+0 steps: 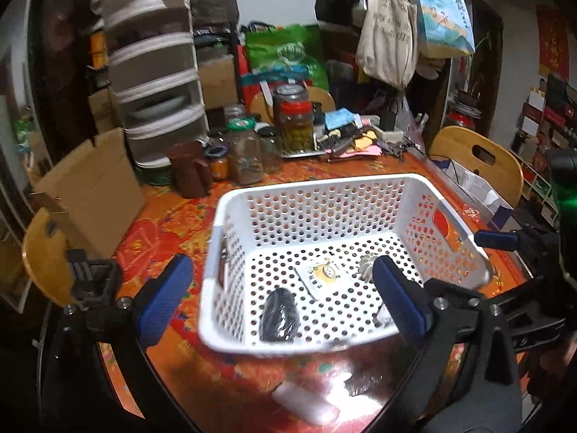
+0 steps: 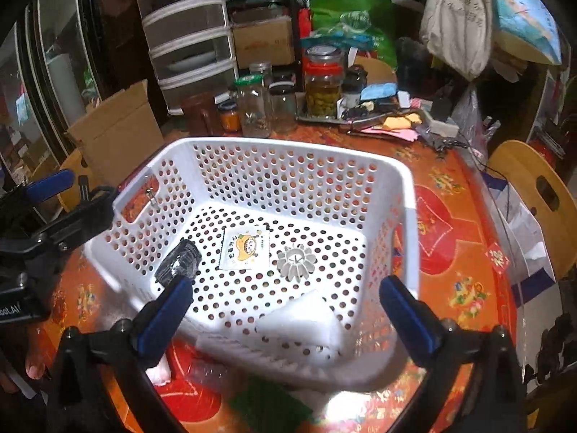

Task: Organize soft objects
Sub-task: 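Withdraw both tools from the basket toward the remaining items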

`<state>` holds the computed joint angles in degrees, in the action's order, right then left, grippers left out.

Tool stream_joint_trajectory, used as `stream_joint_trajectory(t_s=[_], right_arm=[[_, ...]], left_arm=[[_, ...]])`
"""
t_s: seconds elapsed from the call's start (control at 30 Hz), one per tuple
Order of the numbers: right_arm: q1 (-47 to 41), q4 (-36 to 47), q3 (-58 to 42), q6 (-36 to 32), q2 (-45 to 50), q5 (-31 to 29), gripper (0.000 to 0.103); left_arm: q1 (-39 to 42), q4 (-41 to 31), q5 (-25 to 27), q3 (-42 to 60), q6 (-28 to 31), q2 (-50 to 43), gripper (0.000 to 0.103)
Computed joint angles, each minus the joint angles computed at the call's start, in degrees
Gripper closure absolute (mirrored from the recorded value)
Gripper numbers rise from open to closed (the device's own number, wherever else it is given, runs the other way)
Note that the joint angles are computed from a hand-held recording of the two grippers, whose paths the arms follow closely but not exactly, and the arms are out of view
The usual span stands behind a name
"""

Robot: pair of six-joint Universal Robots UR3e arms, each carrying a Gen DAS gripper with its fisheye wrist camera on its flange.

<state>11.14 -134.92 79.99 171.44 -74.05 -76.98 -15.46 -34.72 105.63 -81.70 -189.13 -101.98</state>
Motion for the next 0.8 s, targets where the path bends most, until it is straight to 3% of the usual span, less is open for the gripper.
stream_joint_trajectory(t_s=[0.17, 0.3, 0.53, 0.8], right_arm=[[-1.39, -6.74, 13.05, -0.22, -10.54, 1.63, 0.0], [-3.79, -9.54, 22.46, -0.31, -19.39, 4.73, 0.0], [-7.65, -12.38, 38.29, -1.37, -33.95, 7.67, 0.0], [-11.55, -15.56, 53.17, -1.26, -43.36, 9.57, 0.0]], left_arm=[[-3.77, 4.81, 4.08, -11.17, -1.0, 8.61, 0.0], [-4.64, 6.49, 2.73, -20.48, -3.62, 16.76, 0.0], [-7.46, 8.91, 5.12, -34.13, -8.07, 26.51, 0.0], [-8.93, 11.49, 6.49, -43.27, -10.63, 26.47, 0.0]])
